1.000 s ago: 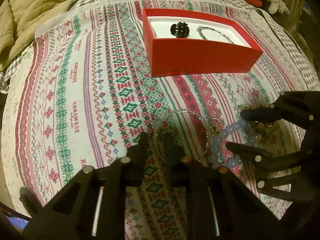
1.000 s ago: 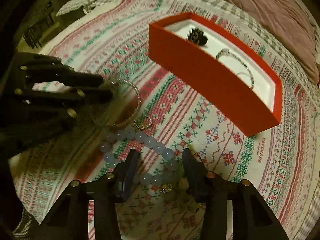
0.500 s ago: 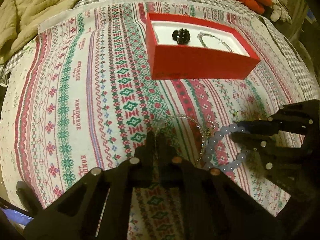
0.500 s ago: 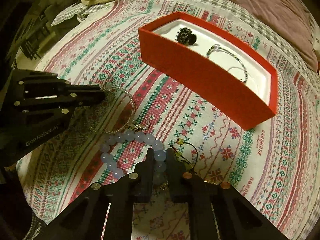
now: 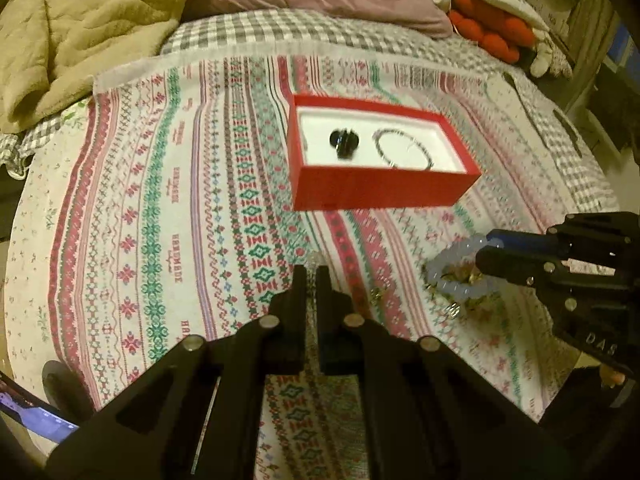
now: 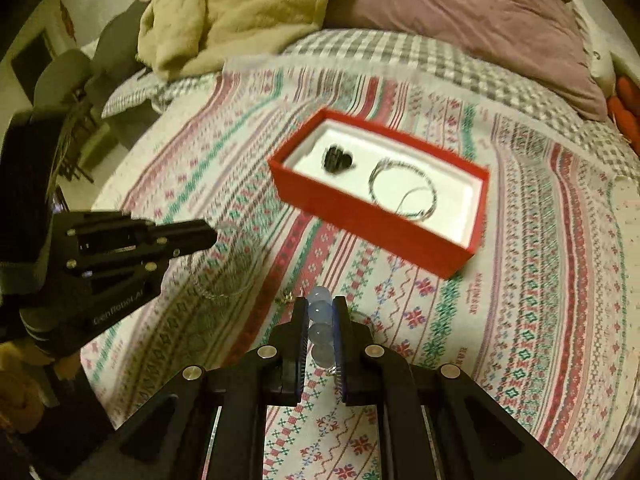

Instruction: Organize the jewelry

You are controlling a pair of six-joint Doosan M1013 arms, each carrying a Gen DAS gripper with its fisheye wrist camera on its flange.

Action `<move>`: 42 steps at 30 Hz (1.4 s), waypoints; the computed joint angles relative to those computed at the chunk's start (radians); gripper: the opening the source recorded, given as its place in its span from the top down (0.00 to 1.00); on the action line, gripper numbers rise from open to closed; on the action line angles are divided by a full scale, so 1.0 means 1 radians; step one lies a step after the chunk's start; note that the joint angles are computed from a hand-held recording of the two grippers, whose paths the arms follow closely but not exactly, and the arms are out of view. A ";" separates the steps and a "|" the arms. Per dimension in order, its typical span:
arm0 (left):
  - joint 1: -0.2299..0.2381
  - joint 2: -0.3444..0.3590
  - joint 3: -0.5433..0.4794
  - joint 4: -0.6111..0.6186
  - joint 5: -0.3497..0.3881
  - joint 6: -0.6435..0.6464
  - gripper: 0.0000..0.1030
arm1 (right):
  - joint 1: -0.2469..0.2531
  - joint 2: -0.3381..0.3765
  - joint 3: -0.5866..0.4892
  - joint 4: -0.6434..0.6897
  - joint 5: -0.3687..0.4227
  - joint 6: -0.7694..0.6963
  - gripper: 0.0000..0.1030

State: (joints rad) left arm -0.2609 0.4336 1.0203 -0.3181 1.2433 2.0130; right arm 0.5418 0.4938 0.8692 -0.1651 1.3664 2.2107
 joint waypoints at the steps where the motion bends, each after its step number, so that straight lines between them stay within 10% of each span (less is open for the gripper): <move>1: 0.000 -0.003 -0.001 -0.006 -0.004 -0.001 0.95 | -0.001 -0.004 -0.001 -0.004 -0.006 0.008 0.89; 42: -0.077 0.240 -0.400 -0.042 0.133 -0.152 0.95 | -0.087 0.003 -0.012 -0.130 -0.162 0.213 0.89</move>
State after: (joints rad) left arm -0.3381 0.6739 0.6205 -0.3602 1.3767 1.8612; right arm 0.4546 0.4971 0.8574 -0.2946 1.2044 2.4234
